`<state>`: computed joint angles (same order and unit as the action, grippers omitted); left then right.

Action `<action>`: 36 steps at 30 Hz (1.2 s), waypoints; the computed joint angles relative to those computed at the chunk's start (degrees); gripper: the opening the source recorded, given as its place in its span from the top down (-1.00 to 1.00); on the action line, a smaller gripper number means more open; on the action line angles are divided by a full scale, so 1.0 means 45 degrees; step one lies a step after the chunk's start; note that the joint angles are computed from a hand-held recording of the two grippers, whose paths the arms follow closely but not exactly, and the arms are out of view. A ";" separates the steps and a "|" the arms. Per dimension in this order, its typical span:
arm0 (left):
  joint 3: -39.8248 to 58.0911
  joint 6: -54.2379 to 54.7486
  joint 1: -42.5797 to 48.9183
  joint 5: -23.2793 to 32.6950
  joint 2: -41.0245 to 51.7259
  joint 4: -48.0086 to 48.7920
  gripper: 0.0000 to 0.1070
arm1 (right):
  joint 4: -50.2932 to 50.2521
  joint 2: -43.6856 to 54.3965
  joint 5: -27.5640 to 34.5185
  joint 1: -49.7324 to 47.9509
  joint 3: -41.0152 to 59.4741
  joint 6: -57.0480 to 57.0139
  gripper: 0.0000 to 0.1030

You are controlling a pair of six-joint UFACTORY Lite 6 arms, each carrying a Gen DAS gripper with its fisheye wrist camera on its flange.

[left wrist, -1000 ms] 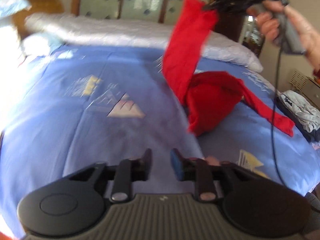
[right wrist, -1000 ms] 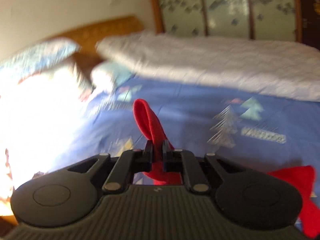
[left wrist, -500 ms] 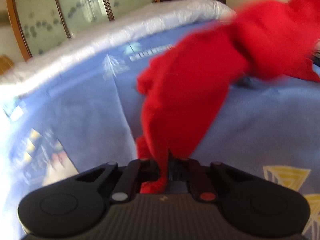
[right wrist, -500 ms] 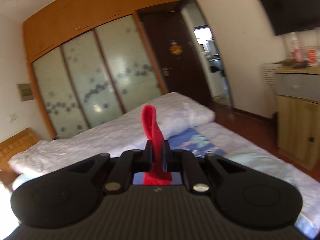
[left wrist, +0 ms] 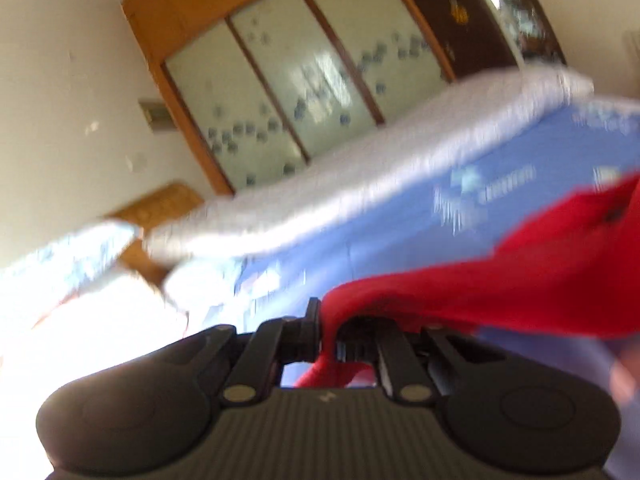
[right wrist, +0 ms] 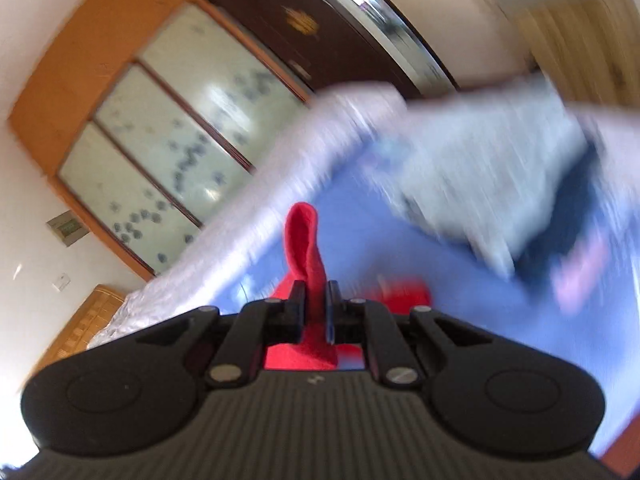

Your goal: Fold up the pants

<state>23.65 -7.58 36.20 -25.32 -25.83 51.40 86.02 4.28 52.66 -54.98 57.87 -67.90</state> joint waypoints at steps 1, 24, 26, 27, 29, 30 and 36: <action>-0.0765 0.0534 0.0525 0.0014 0.0145 0.0239 0.72 | -0.0169 0.0166 -0.0400 0.0066 -0.0557 -0.0003 0.65; -0.2561 0.2453 0.1433 -0.0081 0.0827 -0.2142 0.69 | -1.3697 0.6918 -0.8284 0.8233 0.5964 0.2091 0.10; -0.2515 0.2771 0.1135 0.0191 0.0740 -0.2788 0.69 | -1.4654 0.7669 -0.7740 0.7856 0.7018 0.2440 0.06; -0.2407 0.2856 0.0981 0.0348 0.0779 -0.3048 0.69 | -1.5160 0.8377 -0.7343 0.7800 0.7915 0.2768 -0.13; -0.2217 0.2717 0.0808 0.0675 0.0780 -0.3207 0.69 | -1.5480 0.8645 -0.6194 0.7202 0.8167 0.3188 -0.51; -0.2108 0.2641 0.0744 0.0792 0.0786 -0.3261 0.69 | -1.5282 0.8821 -0.5886 0.7036 0.8465 0.2792 -0.61; -0.1185 0.3402 -0.0052 0.1414 0.0864 -0.4968 0.69 | -1.4280 0.8761 -0.4624 0.6838 0.9145 0.2467 0.89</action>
<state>18.32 7.73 35.97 -18.96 -21.94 29.04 21.76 43.71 31.85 -24.21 99.02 -56.80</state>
